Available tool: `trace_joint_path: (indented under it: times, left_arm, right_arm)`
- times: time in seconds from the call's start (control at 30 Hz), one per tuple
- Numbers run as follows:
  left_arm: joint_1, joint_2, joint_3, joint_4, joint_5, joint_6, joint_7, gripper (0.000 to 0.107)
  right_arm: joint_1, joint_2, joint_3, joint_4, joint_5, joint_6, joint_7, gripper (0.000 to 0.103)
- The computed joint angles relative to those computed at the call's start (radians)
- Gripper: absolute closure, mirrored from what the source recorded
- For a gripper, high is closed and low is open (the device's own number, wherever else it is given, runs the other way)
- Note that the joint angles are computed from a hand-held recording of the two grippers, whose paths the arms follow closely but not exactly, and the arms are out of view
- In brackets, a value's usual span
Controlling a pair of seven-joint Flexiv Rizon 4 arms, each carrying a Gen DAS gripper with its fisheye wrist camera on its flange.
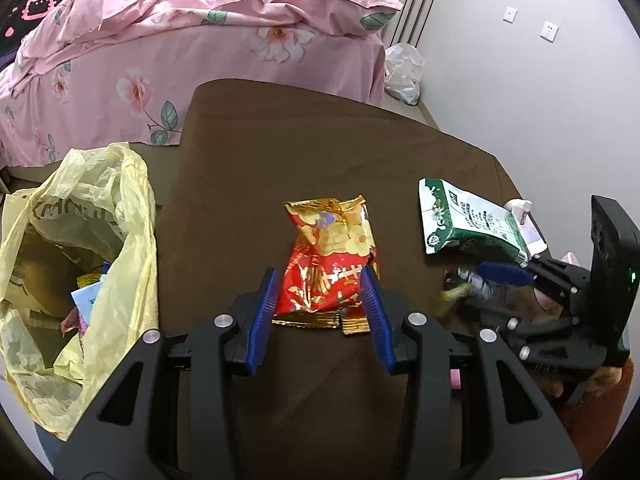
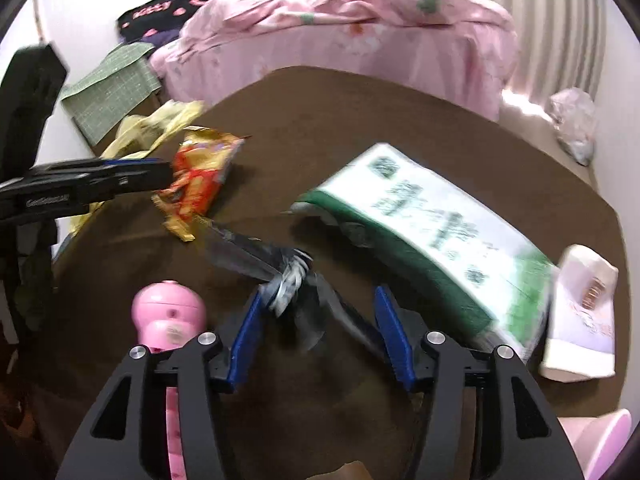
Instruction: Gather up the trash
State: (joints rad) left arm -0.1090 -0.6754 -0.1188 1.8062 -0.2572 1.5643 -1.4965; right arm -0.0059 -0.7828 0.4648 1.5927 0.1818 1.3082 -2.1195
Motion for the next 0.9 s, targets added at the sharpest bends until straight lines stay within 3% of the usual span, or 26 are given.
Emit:
trace_joint_path:
  times: [0.1, 0.2, 0.3, 0.33, 0.4, 0.47, 0.57, 0.6, 0.7, 0.8, 0.83, 0.87, 0.9]
  left_arm:
    - [-0.019, 0.000, 0.026, -0.001, 0.005, 0.015, -0.016, 0.066]
    - [-0.014, 0.003, 0.024, 0.008, 0.007, 0.031, -0.022, 0.066]
    - [0.002, 0.005, 0.008, 0.019, 0.004, 0.046, -0.028, 0.066]
    - [0.013, 0.006, -0.004, 0.022, 0.003, 0.049, -0.026, 0.065]
    - [0.038, 0.004, -0.038, 0.028, 0.002, 0.052, -0.016, 0.064]
    - [0.078, 0.003, -0.090, 0.034, 0.004, 0.047, 0.009, 0.062]
    - [0.119, -0.003, -0.153, 0.040, 0.005, 0.042, 0.050, 0.051]
    - [0.114, -0.004, -0.151, 0.038, 0.005, 0.039, 0.056, 0.050]
    - [0.020, -0.003, -0.043, 0.008, 0.012, 0.011, 0.042, 0.050]
    - [-0.004, -0.004, -0.015, -0.002, 0.008, 0.001, 0.030, 0.050]
    - [-0.015, -0.004, -0.001, -0.005, 0.009, 0.000, 0.024, 0.050]
    - [-0.025, -0.004, 0.012, -0.008, 0.011, -0.002, 0.019, 0.050]
    - [-0.026, -0.003, 0.015, -0.007, 0.013, -0.001, 0.019, 0.050]
  right_arm:
    - [-0.072, -0.015, 0.108, -0.023, 0.049, -0.034, -0.102, 0.050]
    - [-0.060, -0.002, 0.094, -0.022, 0.093, 0.015, -0.100, 0.050]
    - [0.004, 0.000, 0.009, -0.015, 0.069, 0.052, -0.033, 0.050]
    - [-0.004, -0.014, 0.016, -0.020, 0.039, 0.039, -0.011, 0.050]
    - [-0.076, -0.044, 0.104, -0.069, 0.089, -0.055, -0.067, 0.051]
    - [-0.084, -0.043, 0.120, -0.073, 0.115, -0.055, -0.106, 0.086]
    - [-0.051, -0.016, 0.090, -0.036, 0.141, 0.079, -0.107, 0.096]
    - [-0.072, -0.019, 0.114, -0.037, 0.148, 0.088, -0.109, 0.096]
    - [-0.128, -0.026, 0.168, -0.040, 0.151, 0.081, -0.135, 0.096]
    - [-0.174, -0.043, 0.225, -0.045, 0.155, 0.068, -0.176, 0.095]
    - [-0.181, -0.046, 0.231, -0.052, 0.155, 0.046, -0.183, 0.088]
    - [-0.178, -0.044, 0.225, -0.051, 0.158, 0.040, -0.189, 0.065]
    - [-0.164, -0.041, 0.206, -0.050, 0.158, 0.038, -0.186, 0.053]
